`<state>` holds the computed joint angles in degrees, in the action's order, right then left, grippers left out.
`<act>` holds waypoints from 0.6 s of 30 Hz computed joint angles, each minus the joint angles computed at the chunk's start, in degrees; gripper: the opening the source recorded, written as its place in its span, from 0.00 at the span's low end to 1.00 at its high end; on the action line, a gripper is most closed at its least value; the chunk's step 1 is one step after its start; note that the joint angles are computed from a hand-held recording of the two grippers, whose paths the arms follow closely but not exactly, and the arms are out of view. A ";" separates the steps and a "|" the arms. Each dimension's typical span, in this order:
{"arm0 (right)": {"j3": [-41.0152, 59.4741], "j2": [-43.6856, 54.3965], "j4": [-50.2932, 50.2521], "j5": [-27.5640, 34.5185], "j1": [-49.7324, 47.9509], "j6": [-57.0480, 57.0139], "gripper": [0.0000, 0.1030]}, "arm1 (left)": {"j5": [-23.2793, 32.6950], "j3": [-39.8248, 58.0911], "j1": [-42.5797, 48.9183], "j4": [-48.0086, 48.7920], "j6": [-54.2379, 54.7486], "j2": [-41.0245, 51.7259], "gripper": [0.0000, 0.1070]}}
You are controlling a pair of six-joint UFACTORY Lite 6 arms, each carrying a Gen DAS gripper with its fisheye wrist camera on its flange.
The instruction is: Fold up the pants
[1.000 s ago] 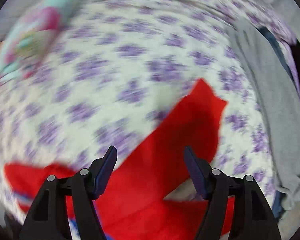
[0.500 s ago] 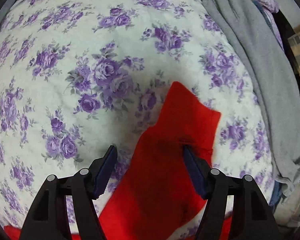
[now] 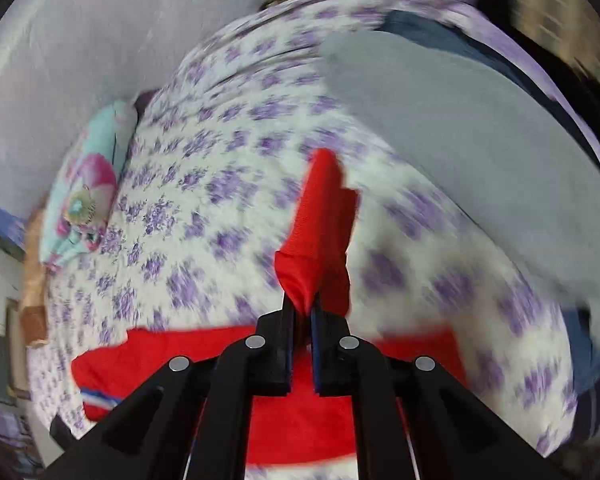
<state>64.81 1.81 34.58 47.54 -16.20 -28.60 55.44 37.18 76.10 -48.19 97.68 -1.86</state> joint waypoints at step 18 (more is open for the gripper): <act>-29.83 -6.16 16.93 0.55 -25.31 -43.12 0.37 | 6.96 -5.37 -11.27 7.44 -15.61 -25.12 0.01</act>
<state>34.97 -4.35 51.50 48.09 -41.51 -71.72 62.40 31.81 64.84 -40.75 82.07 -26.97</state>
